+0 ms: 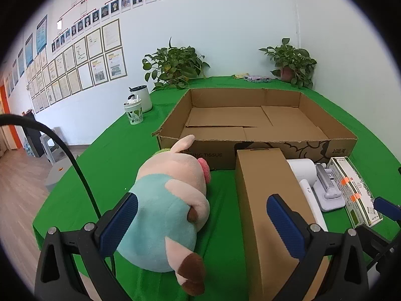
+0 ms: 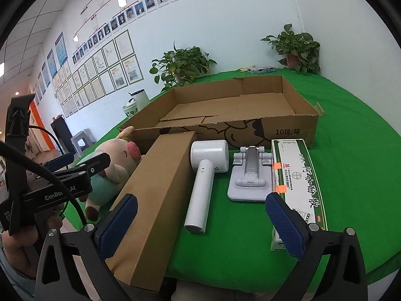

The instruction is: Organize objects

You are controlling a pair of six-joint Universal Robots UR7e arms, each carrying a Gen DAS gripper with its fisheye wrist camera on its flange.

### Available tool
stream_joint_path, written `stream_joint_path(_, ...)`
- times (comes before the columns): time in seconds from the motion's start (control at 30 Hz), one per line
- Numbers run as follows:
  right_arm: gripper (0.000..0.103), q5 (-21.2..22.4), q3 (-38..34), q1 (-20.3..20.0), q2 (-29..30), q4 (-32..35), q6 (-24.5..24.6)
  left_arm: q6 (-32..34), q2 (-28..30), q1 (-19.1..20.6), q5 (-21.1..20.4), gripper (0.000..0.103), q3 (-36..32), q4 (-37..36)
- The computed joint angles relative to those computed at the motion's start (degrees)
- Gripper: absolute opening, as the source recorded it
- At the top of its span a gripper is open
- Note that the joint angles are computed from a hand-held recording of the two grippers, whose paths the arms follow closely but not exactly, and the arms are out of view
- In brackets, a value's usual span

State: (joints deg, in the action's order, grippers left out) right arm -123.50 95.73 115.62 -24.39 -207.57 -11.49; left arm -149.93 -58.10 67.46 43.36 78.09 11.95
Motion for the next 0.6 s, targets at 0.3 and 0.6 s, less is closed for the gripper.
stream_joint_path(0.3, 0.103, -0.8, -4.9, -0.4, 1.6, 6.3, -0.2, -2.1, 1.5, 2.2, 5.0, 0.102, -3.7, 3.3)
stream_joint_path(0.6, 0.103, -8.1, -12.4, 1.8, 5.9, 11.4, 6.1, 3.3, 5.3, 5.1, 14.4, 0.102, -13.5, 12.5)
